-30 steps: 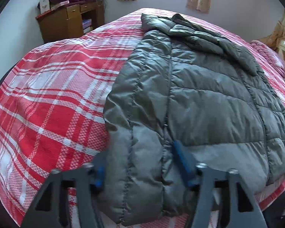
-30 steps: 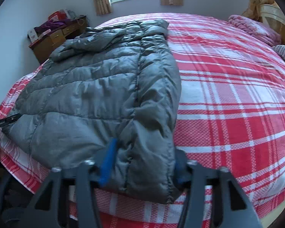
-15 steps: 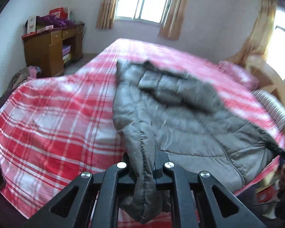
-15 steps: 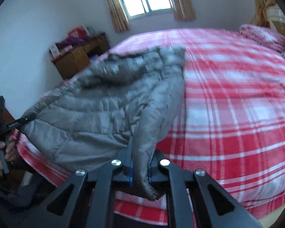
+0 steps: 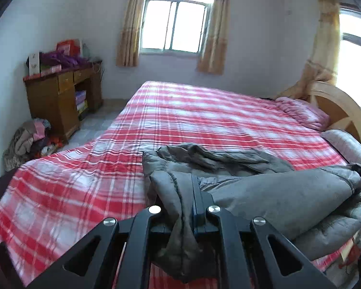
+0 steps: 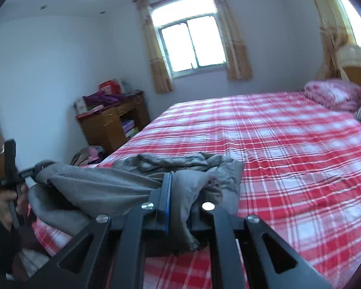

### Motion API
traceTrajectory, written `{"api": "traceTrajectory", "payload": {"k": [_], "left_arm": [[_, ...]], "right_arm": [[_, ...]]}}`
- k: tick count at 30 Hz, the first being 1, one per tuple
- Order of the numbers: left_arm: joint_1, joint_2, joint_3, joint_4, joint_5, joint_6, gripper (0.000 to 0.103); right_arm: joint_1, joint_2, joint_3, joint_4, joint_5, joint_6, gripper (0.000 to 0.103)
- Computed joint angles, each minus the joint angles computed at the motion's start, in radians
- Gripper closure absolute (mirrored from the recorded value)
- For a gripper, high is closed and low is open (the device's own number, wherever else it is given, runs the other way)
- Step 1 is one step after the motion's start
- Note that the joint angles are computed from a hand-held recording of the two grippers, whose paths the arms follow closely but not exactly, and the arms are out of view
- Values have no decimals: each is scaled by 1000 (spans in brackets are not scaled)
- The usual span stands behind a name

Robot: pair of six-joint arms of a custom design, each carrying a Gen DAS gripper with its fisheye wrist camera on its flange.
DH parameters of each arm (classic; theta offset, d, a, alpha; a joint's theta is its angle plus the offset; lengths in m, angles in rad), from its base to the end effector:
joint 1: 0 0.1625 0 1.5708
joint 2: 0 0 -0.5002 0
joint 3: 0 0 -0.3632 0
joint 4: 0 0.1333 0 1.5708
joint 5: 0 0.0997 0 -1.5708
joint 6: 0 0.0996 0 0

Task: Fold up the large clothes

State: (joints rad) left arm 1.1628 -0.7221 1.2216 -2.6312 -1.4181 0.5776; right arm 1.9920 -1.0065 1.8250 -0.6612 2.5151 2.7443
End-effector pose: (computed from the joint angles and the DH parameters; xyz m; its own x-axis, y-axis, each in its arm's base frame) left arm -0.1934 -0.8217 0.2888 -0.6035 0.6907 -0.3984 0.7944 0.4776 -0.3753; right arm 0.2761 -0.4875 0.2124 -0.7702 0.3969 0.4992 -0.3927 0.3216 -0.8616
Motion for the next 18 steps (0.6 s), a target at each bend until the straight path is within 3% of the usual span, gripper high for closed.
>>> {"api": "traceTrajectory", "payload": {"k": [2,7,8,9,10,11,14,15,16,17,18], "left_arm": [[5,80,-111,31,2,-42,88],[9,243,-355,127,68,-106,70],[7,266,-388,132,91,-113,64],[5,294,-422,114,130,-112,45],[2,316,-443,77,173,-108,38],[3,350,-491,46,211,-109,25],[6,421,-622,63,285,-133,24],[2,444,-661,67,340,-154,24],[1,450,-666,51,362,-168,24],[-1,438,-630,1,369,-173,24],[-7,423,-580,-55,382,-163,24]], "right_arm": [[-77,-12,-37,52,-66,68,92],[-184,24,-182,156,-82,81,92],[-195,24,-191,169,-83,86,92],[-219,38,-236,220,-91,107,92],[-236,45,-260,248,-98,117,91],[-249,54,-283,265,-94,119,91],[-300,73,-350,338,-114,165,89],[-312,78,-365,344,-119,180,87],[-323,88,-393,364,-117,193,77],[-331,100,-422,387,-111,203,58],[-342,112,-459,426,-110,229,48]]}}
